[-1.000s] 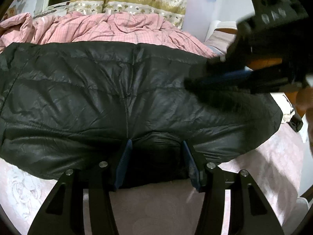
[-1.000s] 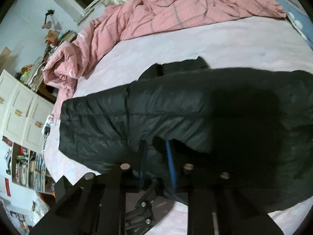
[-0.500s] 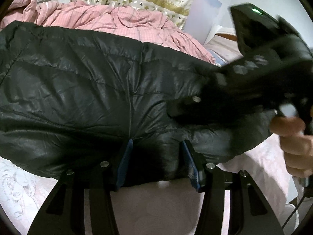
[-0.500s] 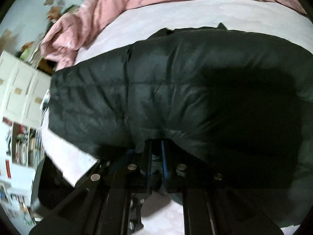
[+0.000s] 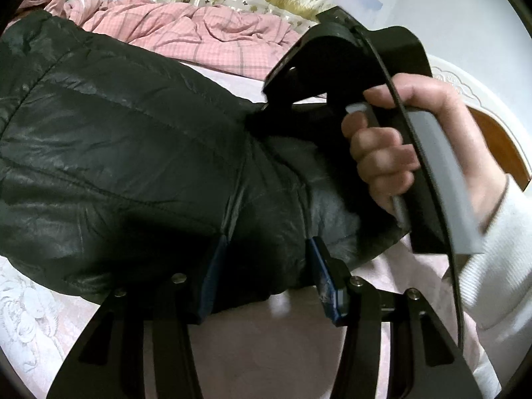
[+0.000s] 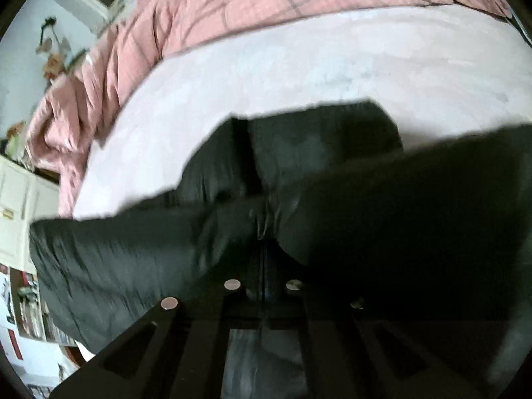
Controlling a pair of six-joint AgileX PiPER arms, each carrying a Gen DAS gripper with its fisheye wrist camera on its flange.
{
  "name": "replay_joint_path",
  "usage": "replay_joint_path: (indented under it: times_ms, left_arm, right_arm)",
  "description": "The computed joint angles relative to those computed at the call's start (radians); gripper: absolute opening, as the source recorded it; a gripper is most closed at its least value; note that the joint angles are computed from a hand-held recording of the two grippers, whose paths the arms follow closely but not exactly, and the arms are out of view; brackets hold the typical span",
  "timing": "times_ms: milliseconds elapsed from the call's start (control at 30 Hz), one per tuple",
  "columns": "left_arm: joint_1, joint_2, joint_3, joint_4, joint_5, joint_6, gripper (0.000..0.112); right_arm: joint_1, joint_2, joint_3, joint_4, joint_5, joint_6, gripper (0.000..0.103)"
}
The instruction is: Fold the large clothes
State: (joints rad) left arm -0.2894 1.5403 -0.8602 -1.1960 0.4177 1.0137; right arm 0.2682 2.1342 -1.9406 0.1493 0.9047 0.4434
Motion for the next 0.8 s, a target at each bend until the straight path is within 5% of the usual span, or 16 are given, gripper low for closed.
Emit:
replay_joint_path:
  times_ms: [100, 200, 300, 333, 367, 433, 667, 800]
  left_arm:
    - [0.001, -0.008, 0.012, -0.010, -0.002, 0.016, 0.050]
    - [0.005, -0.008, 0.019, -0.030, 0.000, 0.038, 0.050]
    - [-0.003, -0.012, 0.025, -0.030, -0.016, 0.042, 0.051]
    - [-0.006, -0.013, 0.026, -0.029, -0.021, 0.042, 0.051]
    - [-0.006, -0.012, 0.025, -0.029, -0.022, 0.042, 0.051]
    - [-0.004, -0.007, 0.017, -0.027, -0.019, 0.039, 0.051]
    - [-0.005, 0.000, 0.009, -0.019, -0.023, 0.034, 0.051]
    - [-0.006, 0.001, 0.009, -0.023, -0.024, 0.037, 0.051]
  right_arm:
    - [0.017, -0.105, 0.116, -0.198, -0.102, 0.141, 0.000]
    - [-0.016, -0.327, 0.390, -0.113, -0.286, 0.083, 0.000]
    - [0.021, -0.607, 0.687, -0.257, -0.427, 0.147, 0.014]
    - [0.036, -0.690, 0.771, -0.307, -0.460, 0.187, 0.038]
    - [0.057, -0.780, 0.861, -0.364, -0.495, 0.244, 0.072]
    - [0.080, -0.961, 1.053, -0.479, -0.585, 0.377, 0.094]
    - [0.109, -1.245, 1.402, -0.890, -0.584, 1.053, 0.102]
    - [-0.082, -1.163, 1.461, -0.715, -0.806, 0.956, 0.102]
